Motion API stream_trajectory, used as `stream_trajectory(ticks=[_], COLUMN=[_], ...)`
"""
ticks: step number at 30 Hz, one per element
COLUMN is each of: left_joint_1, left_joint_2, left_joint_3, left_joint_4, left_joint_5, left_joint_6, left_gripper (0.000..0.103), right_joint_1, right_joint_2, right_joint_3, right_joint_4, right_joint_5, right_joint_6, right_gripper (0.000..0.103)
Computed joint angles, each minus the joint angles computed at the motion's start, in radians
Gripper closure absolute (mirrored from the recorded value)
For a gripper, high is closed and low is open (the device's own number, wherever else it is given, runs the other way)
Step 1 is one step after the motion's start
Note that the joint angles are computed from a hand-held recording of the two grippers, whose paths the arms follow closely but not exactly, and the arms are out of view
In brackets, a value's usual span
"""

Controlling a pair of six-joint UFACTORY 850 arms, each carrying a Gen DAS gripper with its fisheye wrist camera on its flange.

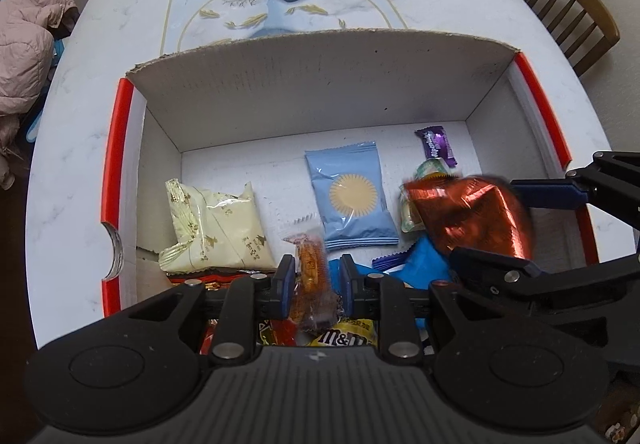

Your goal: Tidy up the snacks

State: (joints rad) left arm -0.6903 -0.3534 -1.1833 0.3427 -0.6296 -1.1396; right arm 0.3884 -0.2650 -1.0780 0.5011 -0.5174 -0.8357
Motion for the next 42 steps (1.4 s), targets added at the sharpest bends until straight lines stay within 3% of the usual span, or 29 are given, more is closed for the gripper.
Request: stream_trajectory(ticks=[7, 11, 14, 18, 28, 33, 42], left_joint_1=[-0.026, -0.053, -0.077, -0.108, -0.170, -0.200, -0.242], left_joint_2=[0.056, 0.091, 0.119, 0.161, 0.272, 0.320, 0.371], left_joint_3=[0.041, 0.062, 0.078, 0.100, 0.172, 0.205, 0.242], left_joint_4=[0.085, 0.155, 0.215, 0.294, 0.458, 0.522, 0.603], left_joint_5=[0.013, 0.004, -0.008, -0.025, -0.047, -0.058, -0.075], left_joint_6=[-0.081, -0.143, -0.195, -0.266, -0.439, -0.507, -0.582], left_gripper=[0.074, 0.072, 0.060, 0.056, 0.035, 0.030, 0.015], right_joint_1=[-0.015, -0.022, -0.022, -0.021, -0.020, -0.028, 0.000], right_joint_2=[0.066, 0.114, 0.158, 0.219, 0.378, 0.432, 0.508], right_joint_3=[0.051, 0.087, 0.119, 0.160, 0.275, 0.314, 0.386], right_joint_4=[0.123, 0.221, 0.292, 0.396, 0.741, 0.850, 1.041], right_joint_5=[0.028, 0.041, 0.058, 0.076, 0.125, 0.128, 0.212], right_joint_6=[-0.091, -0.159, -0.215, -0.291, -0.558, -0.587, -0.688], right_gripper=[0.039, 0.031, 0.027, 0.022, 0.003, 0.000, 0.000])
